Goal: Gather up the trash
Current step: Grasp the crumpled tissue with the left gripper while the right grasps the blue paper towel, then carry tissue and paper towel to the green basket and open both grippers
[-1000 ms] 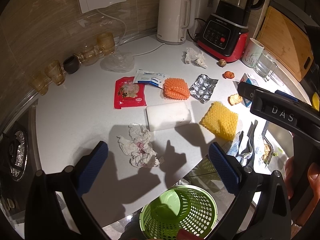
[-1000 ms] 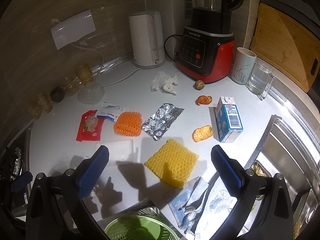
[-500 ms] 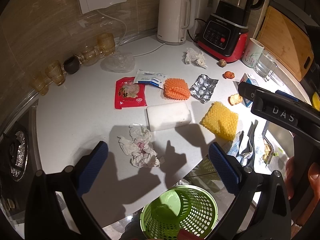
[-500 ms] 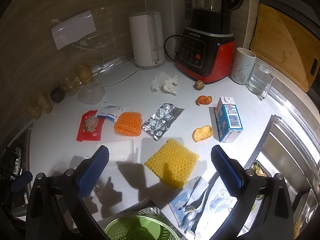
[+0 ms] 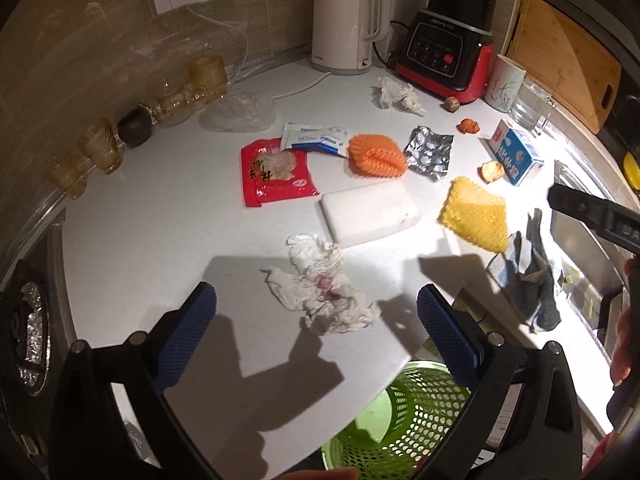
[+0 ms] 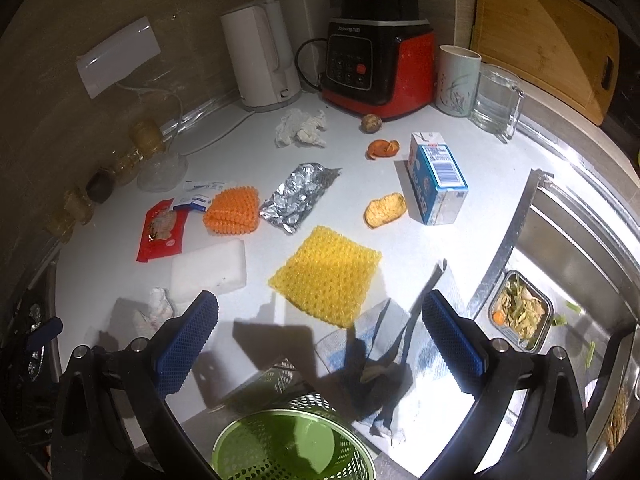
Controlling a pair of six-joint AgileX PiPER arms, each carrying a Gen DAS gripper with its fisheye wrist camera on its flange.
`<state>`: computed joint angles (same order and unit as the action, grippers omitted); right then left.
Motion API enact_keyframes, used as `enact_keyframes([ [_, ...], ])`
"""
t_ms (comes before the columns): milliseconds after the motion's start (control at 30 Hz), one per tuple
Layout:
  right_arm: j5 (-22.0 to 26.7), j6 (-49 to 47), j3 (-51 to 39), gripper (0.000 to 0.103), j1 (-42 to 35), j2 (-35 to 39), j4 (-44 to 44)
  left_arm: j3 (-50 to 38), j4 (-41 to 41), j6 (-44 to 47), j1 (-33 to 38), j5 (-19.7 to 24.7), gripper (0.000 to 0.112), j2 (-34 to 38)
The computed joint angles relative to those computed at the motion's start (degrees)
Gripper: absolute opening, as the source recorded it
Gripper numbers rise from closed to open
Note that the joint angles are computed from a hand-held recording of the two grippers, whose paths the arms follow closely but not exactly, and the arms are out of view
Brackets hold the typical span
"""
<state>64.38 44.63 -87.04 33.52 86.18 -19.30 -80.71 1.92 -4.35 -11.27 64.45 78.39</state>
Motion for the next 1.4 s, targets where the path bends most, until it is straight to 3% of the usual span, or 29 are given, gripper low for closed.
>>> enact_keyframes([
  [167, 0.74, 6.37, 5.59, 0.101, 3.06, -2.3, -2.94, 5.14, -4.26, 6.35, 3.78, -4.78, 0.096, 1.52],
  [467, 3.41, 18.25, 13.44, 0.101, 9.12, -5.68, -10.17, 9.02, 0.89, 2.65, 0.64, -12.6, 0.096, 8.75],
  [600, 4.89, 22.32, 16.74, 0.101, 8.97, -7.31, -10.81, 8.73, 1.32, 2.52, 0.28, -13.14, 0.075, 10.13],
  [633, 4.72, 23.23, 17.58, 0.101, 8.57, -7.66, -10.62, 8.89, 0.91, 2.86, 0.43, -13.31, 0.063, 10.19],
  [667, 4.26, 24.01, 18.62, 0.101, 7.99, -8.13, -10.46, 9.2, 0.21, 3.51, 0.71, -13.76, 0.06, 10.02],
  [733, 4.21, 25.34, 19.98, 0.101, 6.87, -8.29, -10.36, 9.92, 0.28, 3.69, 0.68, -14.43, 0.034, 9.36],
  [800, 3.7, 25.68, 20.91, 0.101, 5.31, -7.98, -10.22, 9.77, 0.61, 4.17, 0.42, -14.31, 0.021, 9.38],
  [1000, 0.18, 22.52, 21.33, 0.1, 0.19, -2.72, -8.11, 11.13, -4.74, 11.04, 3.4, -14.24, 0.015, 7.48],
  [1033, -0.66, 22.28, 21.46, 0.098, -0.02, -2.09, -7.91, 11.14, -6.1, 12.63, 4.08, -13.88, 0.015, 7.04],
  [1100, -1.6, 22.44, 21.74, 0.077, -0.12, -1.05, -7.67, 11.27, -9.49, 16.63, 5.82, -12.71, 0.015, 5.67],
  [1133, -2.42, 22.79, 22.2, 0.071, -0.24, -1.15, -7.26, 11.29, -11.06, 18.58, 6.62, -12.04, 0.015, 5.04],
  [1200, -5.64, 23.41, 24.06, 0.046, -0.75, -2.59, -5.84, 11.33, -14.52, 23.09, 8.37, -10.47, 0.015, 3.46],
  [1233, -5.0, 24.26, 24.02, 0.038, -0.28, -2.46, -6.09, 11.35, -15.99, 25.16, 9.09, -9.65, 0.015, 2.73],
  [1267, -3.69, 25.14, 23.81, 0.024, 0.57, -2.28, -7.05, 11.28, -17.45, 27.3, 9.77, -8.69, 0.015, 1.98],
  [1400, -5.2, 28.24, 26.28, 0.014, 1.77, -5.77, -5.89, 11.07, -23.11, 35.08, 12.24, -4.25, 0.015, -0.5],
])
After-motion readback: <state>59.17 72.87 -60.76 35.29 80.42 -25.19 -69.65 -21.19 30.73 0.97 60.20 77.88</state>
